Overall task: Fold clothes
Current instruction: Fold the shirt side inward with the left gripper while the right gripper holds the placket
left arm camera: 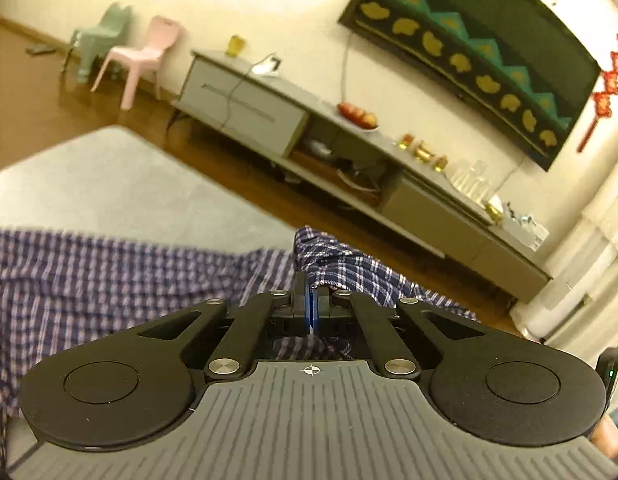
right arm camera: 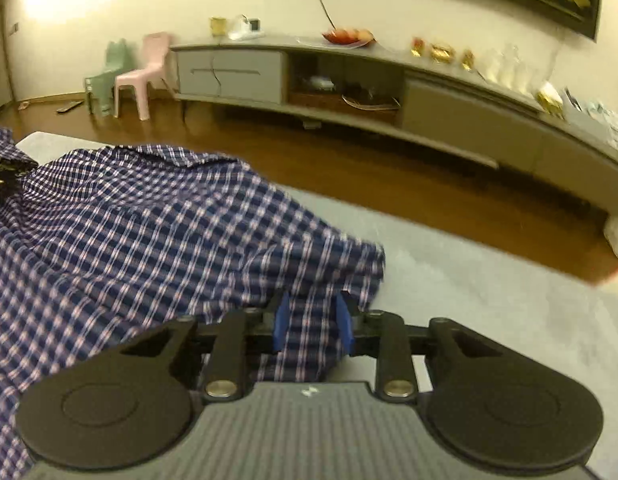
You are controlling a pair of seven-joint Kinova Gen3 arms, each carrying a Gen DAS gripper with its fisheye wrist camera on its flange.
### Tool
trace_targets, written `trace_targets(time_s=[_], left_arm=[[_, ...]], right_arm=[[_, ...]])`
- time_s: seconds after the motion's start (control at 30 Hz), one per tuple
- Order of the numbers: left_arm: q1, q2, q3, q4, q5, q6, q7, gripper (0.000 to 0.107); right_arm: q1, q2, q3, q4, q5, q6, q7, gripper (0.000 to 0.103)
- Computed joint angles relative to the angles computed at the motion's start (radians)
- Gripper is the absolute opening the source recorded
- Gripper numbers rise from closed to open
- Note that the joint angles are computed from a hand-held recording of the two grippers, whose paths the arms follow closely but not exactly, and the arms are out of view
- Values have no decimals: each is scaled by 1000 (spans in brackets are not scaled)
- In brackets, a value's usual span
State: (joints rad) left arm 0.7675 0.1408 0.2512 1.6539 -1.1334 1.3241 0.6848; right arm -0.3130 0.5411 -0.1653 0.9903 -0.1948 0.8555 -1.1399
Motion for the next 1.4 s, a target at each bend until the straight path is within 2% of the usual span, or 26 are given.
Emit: trace_targets(time_s=[0.13, 0.2, 0.3, 0.37, 0.43, 0.5, 0.57, 0.63, 0.7, 0.73, 0.77, 0.8, 0.83, 0.9, 1.0, 1.17, 1.23, 1.27, 1.3, 1.33, 1.4], left_arm=[[-35, -12, -9, 45, 59, -92, 28, 0], [-39, -11, -8, 55, 61, -100, 37, 0], [-37, -8, -7, 60, 71, -87, 41, 0], [-38, -16, -4, 66, 79, -92, 34, 0], [-42, -34, 2, 84, 84, -111, 26, 0], [-40, -28, 12, 80, 88, -92, 0, 3], [-32, -19, 18, 74, 88, -69, -27, 13], [-23, -19, 19, 80, 79, -63, -34, 16], [-19, -28, 20, 92, 70, -75, -24, 16], [-20, -38, 20, 104, 60, -90, -11, 16], [-24, -46, 20, 111, 51, -104, 0, 16], [-28, -56, 22, 125, 43, -120, 22, 16], [-35, -68, 24, 141, 42, -139, 51, 16], [-51, -92, 31, 175, 38, -175, 109, 15], [-83, -115, 44, 212, 47, -227, 150, 13], [-125, -132, 60, 244, 48, -283, 183, 12], [-135, -136, 65, 246, 52, -288, 179, 12], [-138, -138, 68, 246, 54, -287, 176, 12], [-142, -140, 71, 249, 55, -290, 173, 12], [-145, -141, 73, 251, 57, -290, 168, 12], [-148, -138, 78, 246, 64, -280, 149, 12]], right_arm=[[-16, 36, 16, -90, 15, 73, -20, 27], [-16, 57, 17, -130, 8, 98, -56, 28], [-79, 72, 82, -162, 57, 99, -106, 31], [-137, 78, 167, -169, 49, 87, -117, 34], [-140, 35, 194, -121, 9, 70, -152, 35], [-87, -7, 147, -84, -65, 94, -148, 43], [-6, -39, 54, -67, -147, 171, -141, 46], [79, -60, -39, -58, -228, 253, -159, 52], [131, -47, -131, -70, -309, 334, -233, 69], [153, -34, -178, -81, -350, 375, -274, 74], [167, -12, -220, -101, -391, 413, -315, 81], [164, 5, -244, -112, -425, 434, -350, 84], [141, 19, -249, -123, -448, 440, -391, 86], [83, 34, -207, -101, -521, 418, -472, 93], [6, 74, -172, -102, -542, 381, -577, 93], [-31, 132, -246, -113, -422, 270, -751, 92], [-32, 137, -259, -102, -421, 235, -749, 84], [-28, 134, -269, -93, -426, 220, -730, 78], [-17, 134, -296, -86, -419, 205, -713, 68], [-13, 130, -307, -81, -418, 196, -695, 63], [-22, 118, -294, -71, -427, 182, -664, 54]])
